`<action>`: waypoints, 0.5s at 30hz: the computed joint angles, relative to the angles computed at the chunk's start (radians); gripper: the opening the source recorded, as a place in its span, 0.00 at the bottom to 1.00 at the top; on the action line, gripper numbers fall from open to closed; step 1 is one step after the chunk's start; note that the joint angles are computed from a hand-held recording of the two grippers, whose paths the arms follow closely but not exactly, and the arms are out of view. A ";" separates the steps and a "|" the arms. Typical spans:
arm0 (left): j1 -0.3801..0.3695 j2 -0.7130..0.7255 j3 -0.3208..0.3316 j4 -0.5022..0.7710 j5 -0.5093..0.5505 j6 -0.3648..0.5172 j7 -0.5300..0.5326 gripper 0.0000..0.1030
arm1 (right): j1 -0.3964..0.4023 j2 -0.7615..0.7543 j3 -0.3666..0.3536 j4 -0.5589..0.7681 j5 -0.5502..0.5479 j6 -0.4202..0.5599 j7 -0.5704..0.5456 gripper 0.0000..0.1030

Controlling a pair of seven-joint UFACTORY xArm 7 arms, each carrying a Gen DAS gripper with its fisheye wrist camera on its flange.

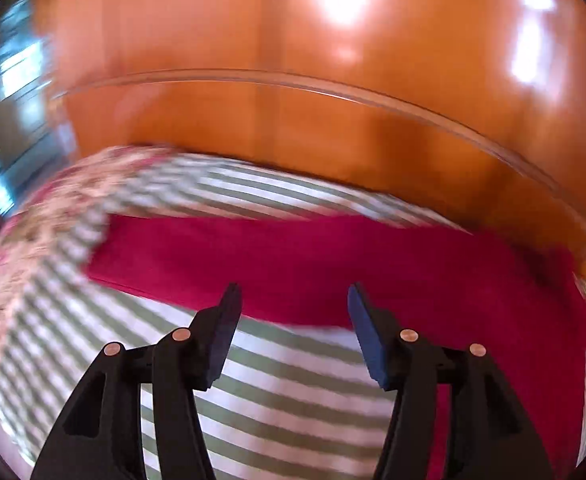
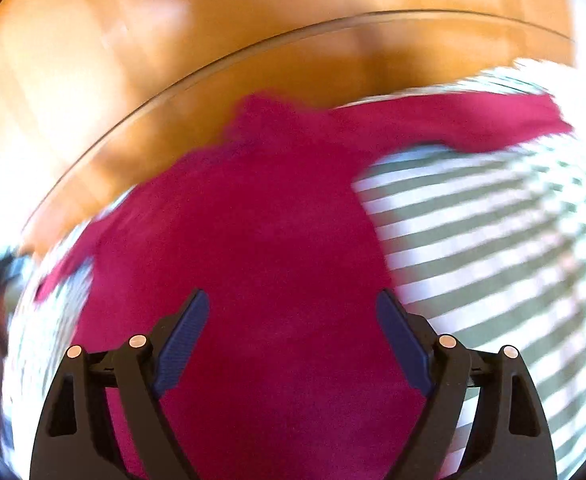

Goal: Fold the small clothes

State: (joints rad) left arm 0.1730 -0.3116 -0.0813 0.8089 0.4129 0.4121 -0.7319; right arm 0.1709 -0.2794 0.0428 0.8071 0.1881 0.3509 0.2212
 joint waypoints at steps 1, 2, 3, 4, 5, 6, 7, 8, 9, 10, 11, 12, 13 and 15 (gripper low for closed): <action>-0.024 0.001 -0.007 -0.011 -0.017 -0.020 0.009 0.53 | -0.034 0.018 -0.014 0.014 -0.010 0.009 0.028 0.73; -0.081 0.008 -0.007 -0.027 -0.070 -0.047 0.046 0.53 | -0.057 0.038 -0.032 0.029 -0.006 0.015 0.046 0.70; -0.104 0.015 -0.018 -0.029 -0.089 -0.049 0.055 0.53 | -0.074 0.073 -0.068 0.053 0.033 0.015 0.048 0.68; -0.125 0.026 -0.044 -0.036 -0.094 -0.058 0.046 0.53 | -0.093 0.106 -0.090 0.081 0.063 0.016 0.053 0.62; -0.142 0.036 -0.059 -0.039 -0.095 -0.065 0.043 0.53 | -0.111 0.140 -0.104 0.111 0.087 0.017 0.053 0.62; -0.158 0.046 -0.073 -0.041 -0.094 -0.069 0.040 0.53 | -0.134 0.189 -0.115 0.155 0.098 0.015 0.054 0.62; -0.168 0.060 -0.096 -0.041 -0.079 -0.066 0.019 0.53 | -0.162 0.230 -0.112 0.195 0.066 0.011 0.086 0.60; -0.185 0.070 -0.102 -0.043 -0.081 -0.065 0.013 0.53 | -0.179 0.261 -0.109 0.225 0.062 0.007 0.097 0.60; -0.202 0.077 -0.099 -0.042 -0.089 -0.061 0.013 0.53 | -0.198 0.311 -0.112 0.277 0.096 0.007 0.093 0.60; -0.215 0.083 -0.098 -0.045 -0.093 -0.055 0.014 0.53 | -0.214 0.346 -0.109 0.314 0.103 0.004 0.110 0.60; -0.212 0.084 -0.109 -0.046 -0.067 -0.041 -0.016 0.53 | -0.230 0.389 -0.110 0.357 0.101 -0.008 0.142 0.60; -0.212 0.088 -0.115 -0.048 -0.046 -0.027 -0.037 0.53 | -0.242 0.418 -0.106 0.389 0.100 -0.013 0.163 0.60; -0.220 0.096 -0.109 -0.049 -0.043 -0.021 -0.038 0.53 | -0.253 0.446 -0.104 0.421 0.092 -0.014 0.185 0.60; -0.232 0.106 -0.102 -0.055 -0.039 0.002 -0.055 0.54 | -0.248 0.511 -0.126 0.505 0.000 0.007 0.276 0.60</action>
